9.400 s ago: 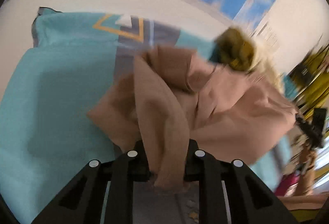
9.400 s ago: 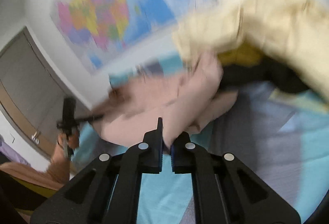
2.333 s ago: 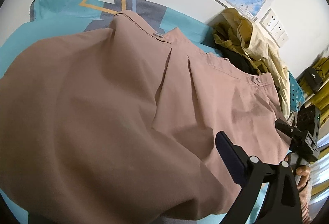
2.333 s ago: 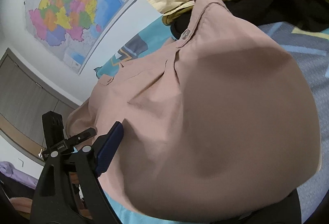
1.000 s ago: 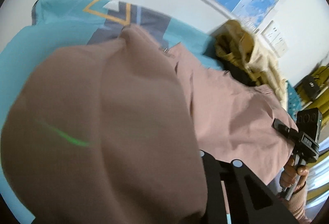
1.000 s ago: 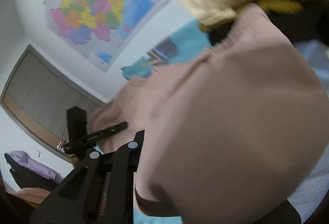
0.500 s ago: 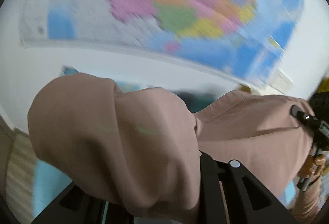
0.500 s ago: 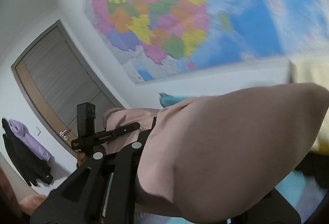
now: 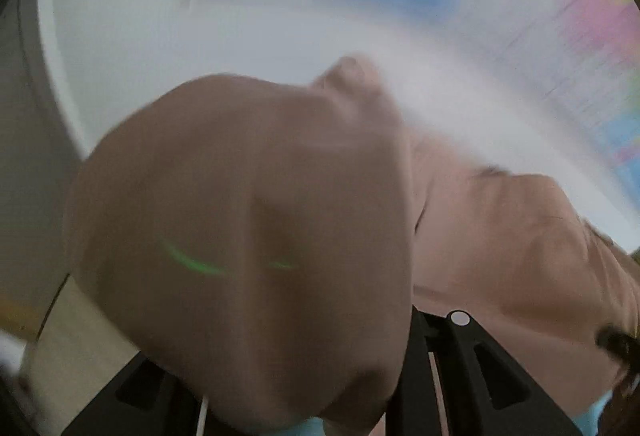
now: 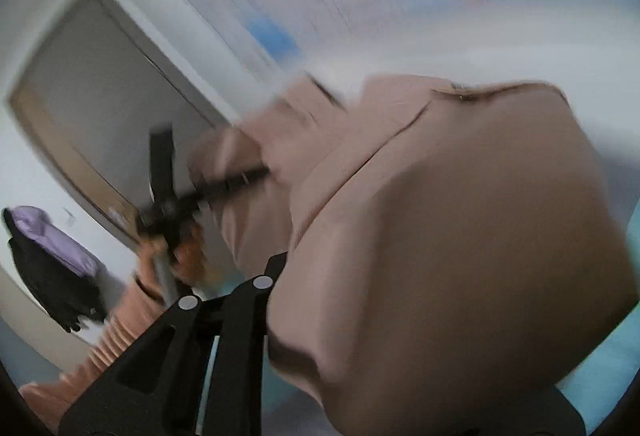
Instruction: Fold large clothes
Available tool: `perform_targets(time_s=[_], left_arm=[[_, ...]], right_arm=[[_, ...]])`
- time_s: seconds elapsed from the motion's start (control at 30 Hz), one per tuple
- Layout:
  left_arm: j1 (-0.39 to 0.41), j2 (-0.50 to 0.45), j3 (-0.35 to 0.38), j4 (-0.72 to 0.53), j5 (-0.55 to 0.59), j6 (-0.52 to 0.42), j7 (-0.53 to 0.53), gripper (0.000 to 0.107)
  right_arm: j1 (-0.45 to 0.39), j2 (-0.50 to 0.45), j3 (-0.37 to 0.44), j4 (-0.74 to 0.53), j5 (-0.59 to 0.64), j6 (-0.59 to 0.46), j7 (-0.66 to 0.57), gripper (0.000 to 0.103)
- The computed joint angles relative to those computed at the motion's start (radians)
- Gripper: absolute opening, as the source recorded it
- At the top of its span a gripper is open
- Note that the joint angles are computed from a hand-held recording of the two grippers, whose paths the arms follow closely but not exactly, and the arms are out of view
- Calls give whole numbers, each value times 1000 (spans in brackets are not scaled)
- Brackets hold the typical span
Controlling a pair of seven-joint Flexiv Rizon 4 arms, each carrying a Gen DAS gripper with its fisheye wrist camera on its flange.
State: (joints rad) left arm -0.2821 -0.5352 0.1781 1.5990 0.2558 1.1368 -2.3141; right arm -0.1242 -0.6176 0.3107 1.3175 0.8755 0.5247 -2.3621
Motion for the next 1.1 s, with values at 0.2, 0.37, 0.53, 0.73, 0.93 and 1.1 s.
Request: perform_targets(time_s=[0.2,0.37,0.53,0.73,0.93,1.1], left_arm=[[14,-7,0,63,-32,126,17,22],[21,-14,3,78,-68,123,51,43],[-42,-1,68,43,-25,33,-16,63],[-214,76,198,2,285,-103,-251,74],[-212,118,116,15,410,-33,-256,79],[-115,78,-19,14,326,-29,-139,79]], right_arm=[[-83,-17,-1,5,59,-39,-2,62],[-130,-15,-14,14,111,-61,-17,57],[-88,2,-40,39,33,-34,56,46],[-95,139,-33,168,86,181,-107,46],[-57,198,-40,229,127,280,-279,47],[63,101,-80,192,-51,339,-109,39]])
